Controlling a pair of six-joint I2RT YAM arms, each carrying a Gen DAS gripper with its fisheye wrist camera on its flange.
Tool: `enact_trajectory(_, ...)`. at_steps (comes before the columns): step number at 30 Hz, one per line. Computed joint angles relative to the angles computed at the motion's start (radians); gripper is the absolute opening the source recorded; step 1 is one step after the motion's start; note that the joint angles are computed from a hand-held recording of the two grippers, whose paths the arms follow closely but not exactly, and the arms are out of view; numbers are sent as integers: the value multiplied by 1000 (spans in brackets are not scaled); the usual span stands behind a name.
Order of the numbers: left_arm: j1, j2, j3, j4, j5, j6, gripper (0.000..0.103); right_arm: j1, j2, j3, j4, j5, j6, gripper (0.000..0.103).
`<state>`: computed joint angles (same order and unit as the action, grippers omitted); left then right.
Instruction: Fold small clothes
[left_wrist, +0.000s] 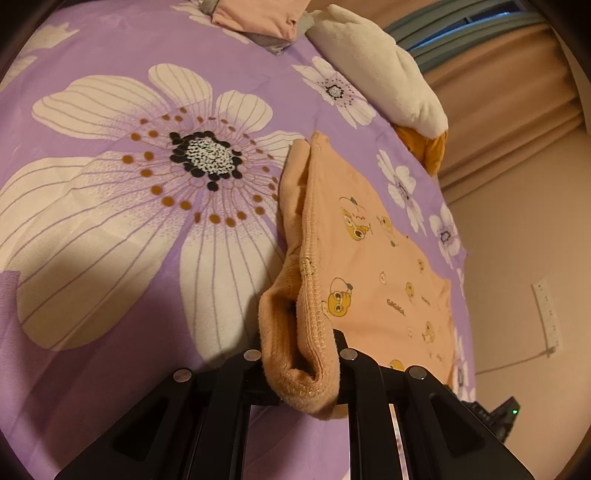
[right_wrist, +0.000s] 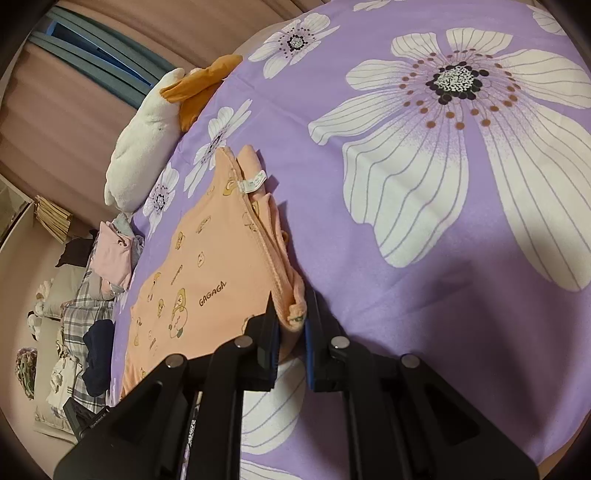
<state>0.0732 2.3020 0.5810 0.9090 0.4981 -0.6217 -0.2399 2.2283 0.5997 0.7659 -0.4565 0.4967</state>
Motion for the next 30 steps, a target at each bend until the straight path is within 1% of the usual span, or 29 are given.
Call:
enact_trajectory(5, 41, 2, -2, -14, 64, 4, 15, -3, 5, -7, 15, -5, -7, 9)
enact_trajectory(12, 53, -20, -26, -25, 64, 37, 15, -3, 3, -13, 21, 1, -14, 9)
enact_trajectory(17, 89, -18, -33, -27, 98, 38, 15, 10, -1, -16, 24, 20, -14, 9)
enact_trajectory(22, 118, -47, -78, 12, 17, 69, 15, 11, 3, -17, 33, 24, -17, 9)
enact_trajectory(24, 141, -34, -75, 25, 42, 78, 15, 12, 1, -17, 32, 27, -18, 9)
enact_trajectory(27, 176, -3, -60, 37, 103, 58, 15, 21, 0, -15, 33, 37, -16, 9)
enact_trajectory(30, 185, -8, -63, 28, 92, 67, 15, 26, 0, -16, 36, 45, -18, 9)
